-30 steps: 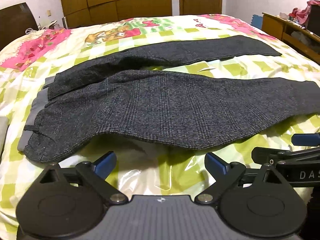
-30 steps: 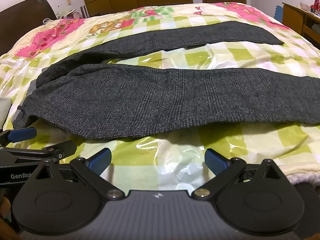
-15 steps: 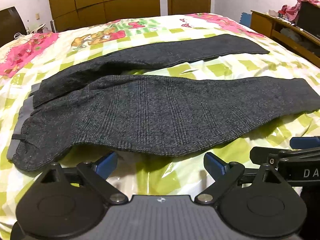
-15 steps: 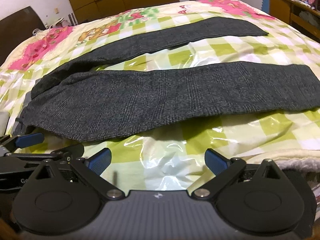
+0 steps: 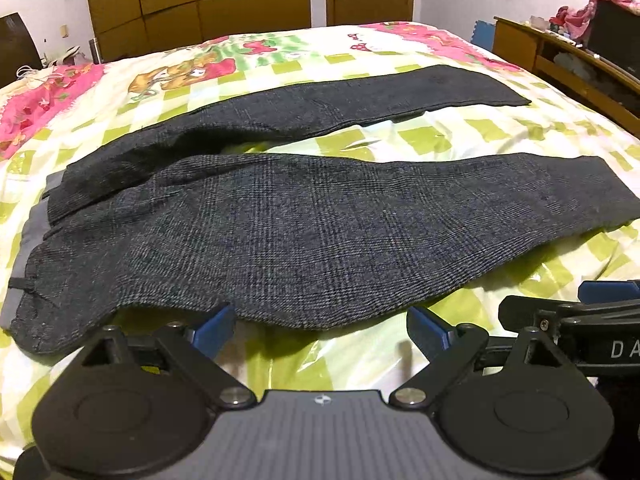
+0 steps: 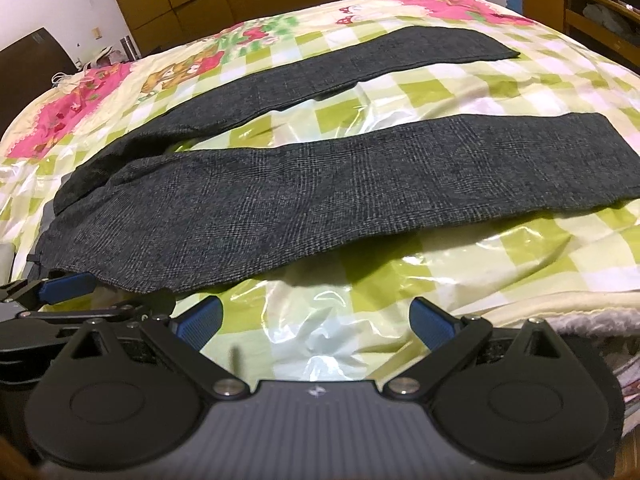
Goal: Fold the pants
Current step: 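Move both grippers toward the dark grey plaid trousers lying on the bed, then grasp the hem of one trouser leg with the right gripper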
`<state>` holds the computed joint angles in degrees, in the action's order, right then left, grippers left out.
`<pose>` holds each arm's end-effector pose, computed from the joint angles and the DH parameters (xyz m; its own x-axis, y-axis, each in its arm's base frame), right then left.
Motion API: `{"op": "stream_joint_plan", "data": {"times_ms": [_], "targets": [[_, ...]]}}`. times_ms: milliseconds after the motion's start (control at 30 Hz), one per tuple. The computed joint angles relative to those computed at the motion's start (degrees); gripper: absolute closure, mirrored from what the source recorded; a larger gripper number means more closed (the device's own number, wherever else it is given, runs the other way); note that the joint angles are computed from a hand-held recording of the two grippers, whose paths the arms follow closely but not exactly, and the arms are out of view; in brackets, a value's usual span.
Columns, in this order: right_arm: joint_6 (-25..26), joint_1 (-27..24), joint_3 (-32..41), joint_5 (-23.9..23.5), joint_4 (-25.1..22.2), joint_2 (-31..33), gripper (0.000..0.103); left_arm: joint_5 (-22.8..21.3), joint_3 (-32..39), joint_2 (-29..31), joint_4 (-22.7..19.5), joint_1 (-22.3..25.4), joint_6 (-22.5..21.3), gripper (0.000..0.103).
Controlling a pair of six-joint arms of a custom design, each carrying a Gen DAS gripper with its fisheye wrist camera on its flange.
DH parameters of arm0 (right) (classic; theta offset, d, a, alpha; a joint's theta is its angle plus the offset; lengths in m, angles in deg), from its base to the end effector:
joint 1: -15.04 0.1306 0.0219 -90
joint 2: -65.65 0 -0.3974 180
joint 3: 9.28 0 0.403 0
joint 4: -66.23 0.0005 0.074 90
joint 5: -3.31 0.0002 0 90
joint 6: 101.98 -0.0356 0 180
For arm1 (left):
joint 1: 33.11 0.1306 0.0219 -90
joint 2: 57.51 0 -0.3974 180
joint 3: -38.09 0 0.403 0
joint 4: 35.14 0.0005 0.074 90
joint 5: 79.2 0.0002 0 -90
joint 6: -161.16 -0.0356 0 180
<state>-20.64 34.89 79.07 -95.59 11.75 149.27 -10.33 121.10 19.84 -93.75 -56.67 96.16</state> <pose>0.4213 0.1574 0.4753 -0.7744 -0.1214 -0.6210 -0.3165 0.9241 0.2140 0.3719 -0.1487 0.4724 -0.7365 -0.1089 -0.6677 -0.1517 0.9884 0.0061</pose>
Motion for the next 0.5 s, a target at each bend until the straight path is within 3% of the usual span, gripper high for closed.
{"op": "stream_joint_plan", "data": {"times_ms": [500], "targets": [[1.4, -3.3, 2.1, -0.2, -1.1, 0.9, 0.004, 1.4, 4.3, 4.5, 0.8, -1.1, -1.6, 0.001]]}}
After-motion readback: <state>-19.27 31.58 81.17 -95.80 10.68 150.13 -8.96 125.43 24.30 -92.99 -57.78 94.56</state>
